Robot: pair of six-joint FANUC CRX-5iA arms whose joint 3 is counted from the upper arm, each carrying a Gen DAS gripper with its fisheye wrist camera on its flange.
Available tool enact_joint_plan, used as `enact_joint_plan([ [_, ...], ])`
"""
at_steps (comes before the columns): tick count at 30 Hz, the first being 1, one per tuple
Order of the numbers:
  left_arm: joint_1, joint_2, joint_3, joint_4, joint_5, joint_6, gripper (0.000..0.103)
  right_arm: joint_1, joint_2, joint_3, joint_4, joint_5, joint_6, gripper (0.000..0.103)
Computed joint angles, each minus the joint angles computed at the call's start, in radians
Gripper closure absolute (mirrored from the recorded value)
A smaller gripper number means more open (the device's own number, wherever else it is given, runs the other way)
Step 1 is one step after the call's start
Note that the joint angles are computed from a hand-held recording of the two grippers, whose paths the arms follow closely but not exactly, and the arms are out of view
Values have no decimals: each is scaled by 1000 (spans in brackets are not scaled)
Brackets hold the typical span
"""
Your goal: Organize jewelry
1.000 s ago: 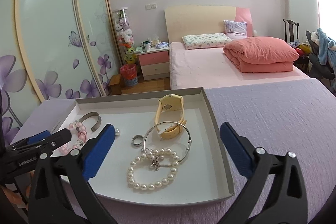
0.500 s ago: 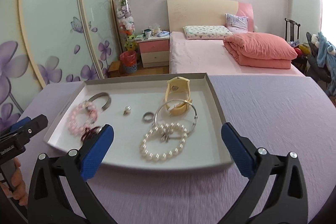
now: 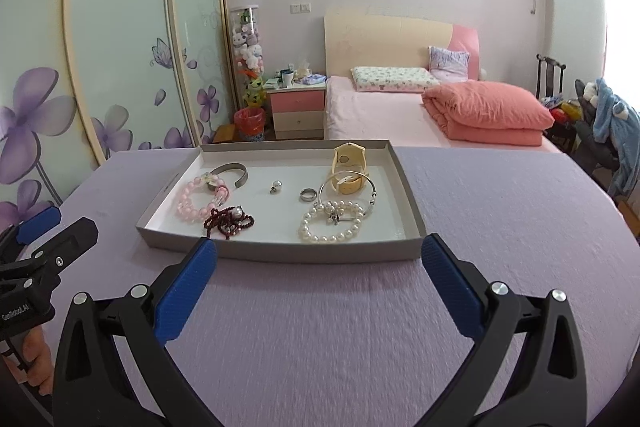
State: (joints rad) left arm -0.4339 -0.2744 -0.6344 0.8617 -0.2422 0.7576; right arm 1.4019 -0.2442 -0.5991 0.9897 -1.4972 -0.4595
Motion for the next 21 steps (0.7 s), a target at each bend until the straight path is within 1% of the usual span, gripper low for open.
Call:
enact_joint_plan([
  [5,-28,-26,-58,151,27,-110,4,38,2,-12,6,-25,-55,2],
  [8,-57,-34,-84,234,67,-188,4,56,1,-26,17,-44,-93,2],
  [11,-101,-37,-105,355,105,-293,4,65,5,-38,29,-54,-116,2],
  [13,-115,-38,-110,393,116,-322,4,61,11,-40,30,-47,-115,2],
  [15,-114,-38,-111,393,114,-325,4,57,11,-46,35,-33,-116,2],
  [17,-107,-36,-107,372,108,-304,4,53,11,-53,42,-20,-122,2],
  [21,-118,-36,-109,386,124,-308,4,59,9,-63,54,-28,-140,2],
])
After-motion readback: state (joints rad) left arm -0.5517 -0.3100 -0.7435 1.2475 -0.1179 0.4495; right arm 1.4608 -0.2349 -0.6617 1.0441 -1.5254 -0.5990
